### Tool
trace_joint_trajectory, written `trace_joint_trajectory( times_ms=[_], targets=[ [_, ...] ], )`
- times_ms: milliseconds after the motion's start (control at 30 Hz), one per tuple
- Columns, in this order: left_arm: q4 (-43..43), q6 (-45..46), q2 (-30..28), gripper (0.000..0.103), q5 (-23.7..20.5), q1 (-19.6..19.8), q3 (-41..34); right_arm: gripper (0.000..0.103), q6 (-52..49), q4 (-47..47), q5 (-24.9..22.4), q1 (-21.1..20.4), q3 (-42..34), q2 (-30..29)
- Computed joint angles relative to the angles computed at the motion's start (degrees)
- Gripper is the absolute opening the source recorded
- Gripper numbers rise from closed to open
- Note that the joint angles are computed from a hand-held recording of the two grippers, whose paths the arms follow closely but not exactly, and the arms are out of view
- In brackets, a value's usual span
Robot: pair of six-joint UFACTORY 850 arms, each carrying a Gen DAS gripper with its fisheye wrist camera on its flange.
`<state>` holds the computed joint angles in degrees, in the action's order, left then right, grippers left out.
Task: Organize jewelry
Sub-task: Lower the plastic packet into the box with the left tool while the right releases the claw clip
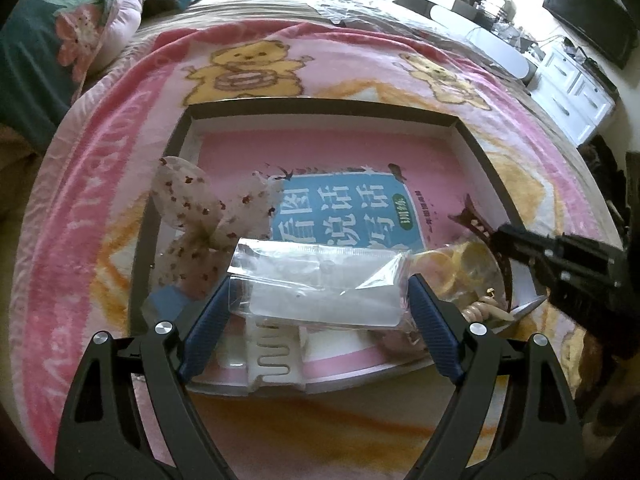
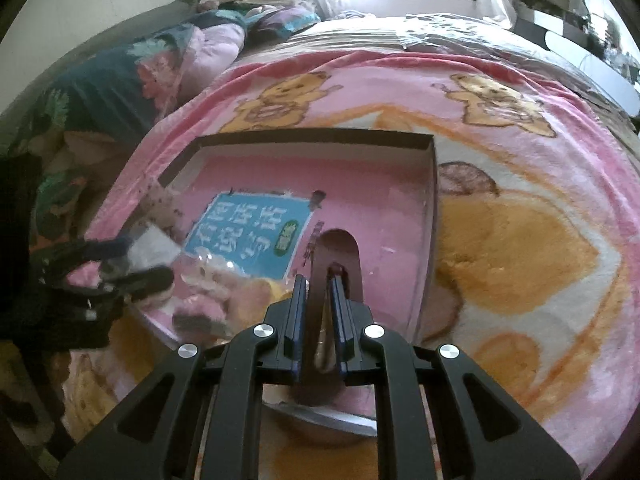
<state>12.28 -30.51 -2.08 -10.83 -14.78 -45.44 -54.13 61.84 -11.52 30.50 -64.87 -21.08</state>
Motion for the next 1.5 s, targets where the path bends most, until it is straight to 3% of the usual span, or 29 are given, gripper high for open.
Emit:
trace_joint_trajectory(
  times_ms=[233, 533, 1133, 1500],
  targets=[
    [-2.67, 3.14, -0.27, 0.079, -0.27, 0.16, -0.53, 0.012, -9.45, 12.48, -0.71, -0.77, 1.92, 1.07],
    [-1.58, 2.88, -1.62, 0.079, -0.69, -0.72, -1.83, 0.014, -11.91, 17.42, -2.52, -2.10, 3.16, 2.22],
    [-7.65, 8.12, -1.93, 0.083, -2.30, -0.96, -2.59, 0.039, -8.29, 13.84, -2.85, -2.83, 4.69, 4.17],
    [-6.07, 6.09, 0.31, 0.088, -3.67, -0.81, -1.81, 0.048, -7.07, 12.78, -2.69, -2.64, 5.32, 5.52]
  ],
)
